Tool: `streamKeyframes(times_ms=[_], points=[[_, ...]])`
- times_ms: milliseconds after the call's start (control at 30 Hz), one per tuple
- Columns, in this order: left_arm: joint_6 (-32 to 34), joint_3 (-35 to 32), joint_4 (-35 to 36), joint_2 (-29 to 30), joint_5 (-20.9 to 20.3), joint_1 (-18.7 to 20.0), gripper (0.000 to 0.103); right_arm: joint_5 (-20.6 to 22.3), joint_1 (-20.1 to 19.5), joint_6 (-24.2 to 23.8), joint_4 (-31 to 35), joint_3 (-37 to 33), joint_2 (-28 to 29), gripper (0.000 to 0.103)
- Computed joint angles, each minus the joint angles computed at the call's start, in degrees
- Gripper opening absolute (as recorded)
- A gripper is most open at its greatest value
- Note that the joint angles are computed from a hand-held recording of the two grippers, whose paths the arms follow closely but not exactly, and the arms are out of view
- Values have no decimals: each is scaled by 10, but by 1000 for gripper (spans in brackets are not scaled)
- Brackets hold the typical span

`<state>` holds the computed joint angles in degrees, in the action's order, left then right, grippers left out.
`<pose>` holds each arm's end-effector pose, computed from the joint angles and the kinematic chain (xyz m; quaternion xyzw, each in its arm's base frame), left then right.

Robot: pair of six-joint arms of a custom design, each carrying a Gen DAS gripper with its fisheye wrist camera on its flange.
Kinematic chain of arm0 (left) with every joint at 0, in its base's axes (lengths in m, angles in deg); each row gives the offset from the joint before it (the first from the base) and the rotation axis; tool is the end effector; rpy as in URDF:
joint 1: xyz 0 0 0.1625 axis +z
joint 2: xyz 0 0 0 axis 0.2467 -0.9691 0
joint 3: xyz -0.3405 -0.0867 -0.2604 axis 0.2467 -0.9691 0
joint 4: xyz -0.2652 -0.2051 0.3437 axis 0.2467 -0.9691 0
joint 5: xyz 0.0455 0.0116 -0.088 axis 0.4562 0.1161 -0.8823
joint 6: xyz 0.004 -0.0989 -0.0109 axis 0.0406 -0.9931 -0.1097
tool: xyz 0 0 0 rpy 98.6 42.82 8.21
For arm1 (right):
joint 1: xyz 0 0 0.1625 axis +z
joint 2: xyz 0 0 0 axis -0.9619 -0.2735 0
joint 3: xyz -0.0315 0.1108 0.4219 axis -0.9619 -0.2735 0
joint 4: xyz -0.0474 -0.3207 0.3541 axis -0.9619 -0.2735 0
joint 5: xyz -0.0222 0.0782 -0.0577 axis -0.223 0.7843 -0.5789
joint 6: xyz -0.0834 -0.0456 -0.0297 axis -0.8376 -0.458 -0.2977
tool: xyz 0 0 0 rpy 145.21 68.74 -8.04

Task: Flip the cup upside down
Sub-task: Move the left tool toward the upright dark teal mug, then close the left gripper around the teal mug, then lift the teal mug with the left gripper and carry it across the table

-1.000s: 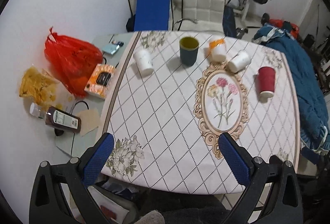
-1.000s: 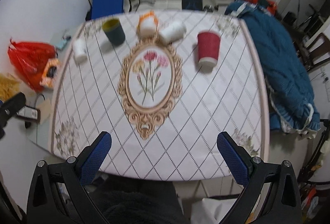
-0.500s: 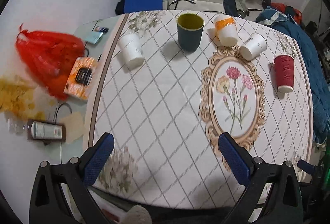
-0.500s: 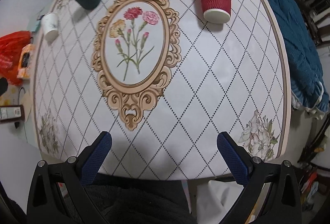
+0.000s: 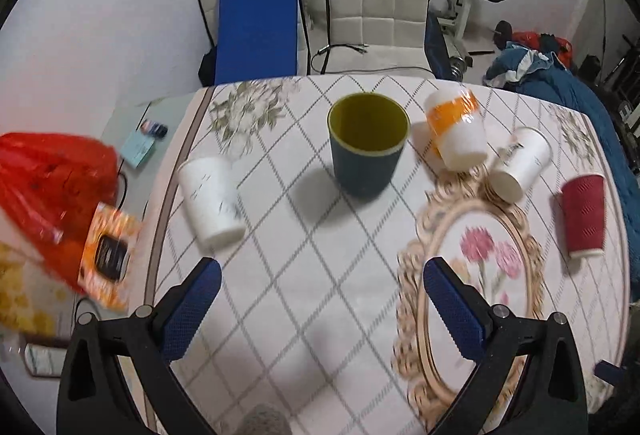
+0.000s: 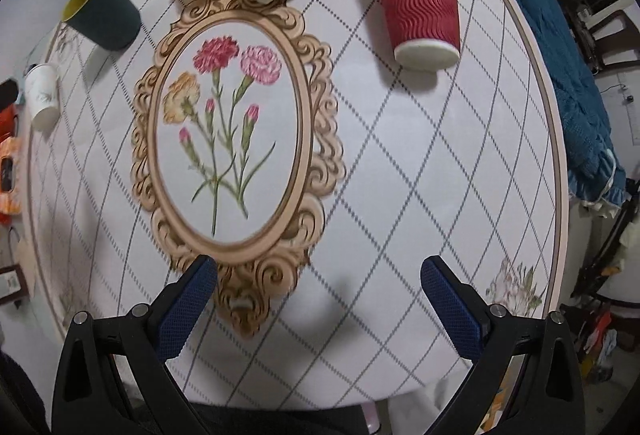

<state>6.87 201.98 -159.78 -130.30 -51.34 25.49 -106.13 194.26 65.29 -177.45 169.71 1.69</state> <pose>-0.2104 -0.4509 0.3122 0.0111 0.8750 -0.2292 0.4262 0.3243 -0.4142 0.1572 -0.0014 -0.9196 -0.0156 0.3926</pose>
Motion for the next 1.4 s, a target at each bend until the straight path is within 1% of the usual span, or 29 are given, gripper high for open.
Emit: streamKeyframes(times_ms=[100,200,300,367,433,533,700,800,833,933,967,1000,1167,1400], points=[[36,3,-49,17,18,28,103,-13,-7,-4,-10,-9,18,103],[58,3,-83,35,32,48,103,-26,-14,-7,-17,-18,36,103],[101,14,-146,48,56,63,103,-35,-21,-11,-25,-23,47,103],[143,26,-201,55,80,70,103,-38,-26,-12,-31,-27,54,103],[182,31,-243,66,92,78,103,-38,-30,-14,-34,-32,59,103],[237,34,-305,85,103,91,103,-41,-33,-18,-37,-40,67,103],[297,29,-373,119,117,103,103,-46,-40,-17,-43,-46,75,103],[325,23,-401,138,121,113,102,-50,-44,-12,-46,-45,77,103],[335,21,-413,146,123,117,101,-51,-46,-11,-48,-43,77,103],[357,15,-437,160,120,125,87,-59,-51,-11,-55,-41,78,103],[368,13,-449,163,116,127,75,-62,-54,-10,-56,-41,80,103],[371,11,-451,166,115,128,72,-65,-56,-9,-57,-40,80,103],[411,12,-501,171,113,126,70,-77,-65,-8,-59,-35,84,103],[426,18,-512,168,110,116,69,-89,-71,-15,-58,-30,81,103]])
